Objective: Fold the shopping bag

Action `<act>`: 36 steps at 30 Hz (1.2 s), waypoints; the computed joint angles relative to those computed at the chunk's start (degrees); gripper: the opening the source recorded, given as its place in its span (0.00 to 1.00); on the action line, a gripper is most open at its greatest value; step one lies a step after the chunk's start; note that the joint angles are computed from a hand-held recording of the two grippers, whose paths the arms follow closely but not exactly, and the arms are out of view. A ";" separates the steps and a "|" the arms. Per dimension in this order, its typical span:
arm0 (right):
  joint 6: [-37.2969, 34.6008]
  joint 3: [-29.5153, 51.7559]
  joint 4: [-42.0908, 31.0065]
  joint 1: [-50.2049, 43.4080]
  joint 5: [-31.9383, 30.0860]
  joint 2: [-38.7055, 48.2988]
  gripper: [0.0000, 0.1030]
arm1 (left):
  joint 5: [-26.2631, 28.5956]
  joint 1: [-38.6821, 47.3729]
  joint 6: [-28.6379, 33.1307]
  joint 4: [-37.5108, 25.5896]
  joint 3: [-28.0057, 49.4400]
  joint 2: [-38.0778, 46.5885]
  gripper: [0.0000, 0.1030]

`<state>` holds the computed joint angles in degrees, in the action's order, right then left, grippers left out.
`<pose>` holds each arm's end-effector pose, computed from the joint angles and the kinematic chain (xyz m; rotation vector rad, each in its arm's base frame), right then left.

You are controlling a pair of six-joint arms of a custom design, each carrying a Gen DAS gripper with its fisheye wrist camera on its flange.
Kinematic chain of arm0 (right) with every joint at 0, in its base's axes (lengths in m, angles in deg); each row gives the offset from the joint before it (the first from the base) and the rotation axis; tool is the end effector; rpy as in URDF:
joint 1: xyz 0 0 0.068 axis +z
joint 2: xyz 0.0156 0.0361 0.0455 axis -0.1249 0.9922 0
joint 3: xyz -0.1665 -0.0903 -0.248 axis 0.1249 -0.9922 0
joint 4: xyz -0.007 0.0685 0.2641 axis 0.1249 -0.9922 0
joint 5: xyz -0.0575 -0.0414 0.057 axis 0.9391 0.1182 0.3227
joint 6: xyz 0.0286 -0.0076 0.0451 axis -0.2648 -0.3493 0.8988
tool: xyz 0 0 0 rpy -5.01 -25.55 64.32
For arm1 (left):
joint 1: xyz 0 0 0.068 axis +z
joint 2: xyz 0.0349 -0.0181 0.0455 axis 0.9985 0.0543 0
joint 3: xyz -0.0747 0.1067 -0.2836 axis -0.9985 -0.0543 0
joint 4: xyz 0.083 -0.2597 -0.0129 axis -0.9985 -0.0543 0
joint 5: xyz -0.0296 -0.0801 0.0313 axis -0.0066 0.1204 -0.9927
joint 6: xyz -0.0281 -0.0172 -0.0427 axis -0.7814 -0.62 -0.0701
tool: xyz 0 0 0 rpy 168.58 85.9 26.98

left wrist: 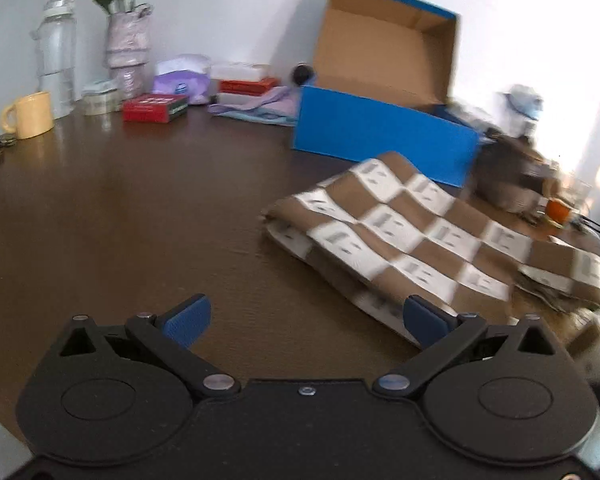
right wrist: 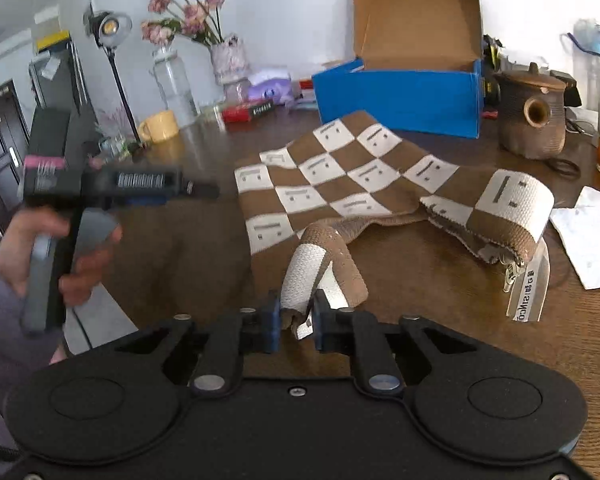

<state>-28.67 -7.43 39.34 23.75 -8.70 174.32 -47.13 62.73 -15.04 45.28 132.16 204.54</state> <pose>0.2194 0.1246 0.0534 -0.0284 2.1718 0.3784 0.3599 -0.1665 0.0090 0.3718 2.1650 -0.4642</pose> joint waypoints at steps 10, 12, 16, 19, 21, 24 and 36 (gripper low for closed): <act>-14.03 2.17 -3.51 4.45 -0.80 -4.49 0.44 | 0.02 -3.27 -0.43 -0.58 1.25 1.02 1.00; -17.26 -0.48 -3.46 5.76 7.05 -8.08 0.44 | 1.20 -4.16 0.27 -2.04 2.76 1.94 1.00; -20.31 -2.30 -6.41 3.31 19.27 -11.52 0.44 | -1.99 -5.89 1.49 -6.00 5.68 3.17 1.00; -17.69 -0.52 -9.83 -5.96 15.12 -8.84 0.21 | -5.28 -6.71 2.26 -10.39 8.73 3.94 1.00; -13.41 2.02 -13.46 -9.35 12.21 -6.19 0.17 | -6.65 -6.50 2.72 -10.90 9.54 4.30 1.00; -8.04 2.75 -14.82 -7.06 10.88 -3.80 0.15 | -10.63 -6.10 3.43 -12.02 11.60 5.37 1.00; -36.92 -9.99 16.73 0.63 8.29 0.84 0.76 | -18.67 -2.36 9.49 -10.10 3.97 -6.31 1.00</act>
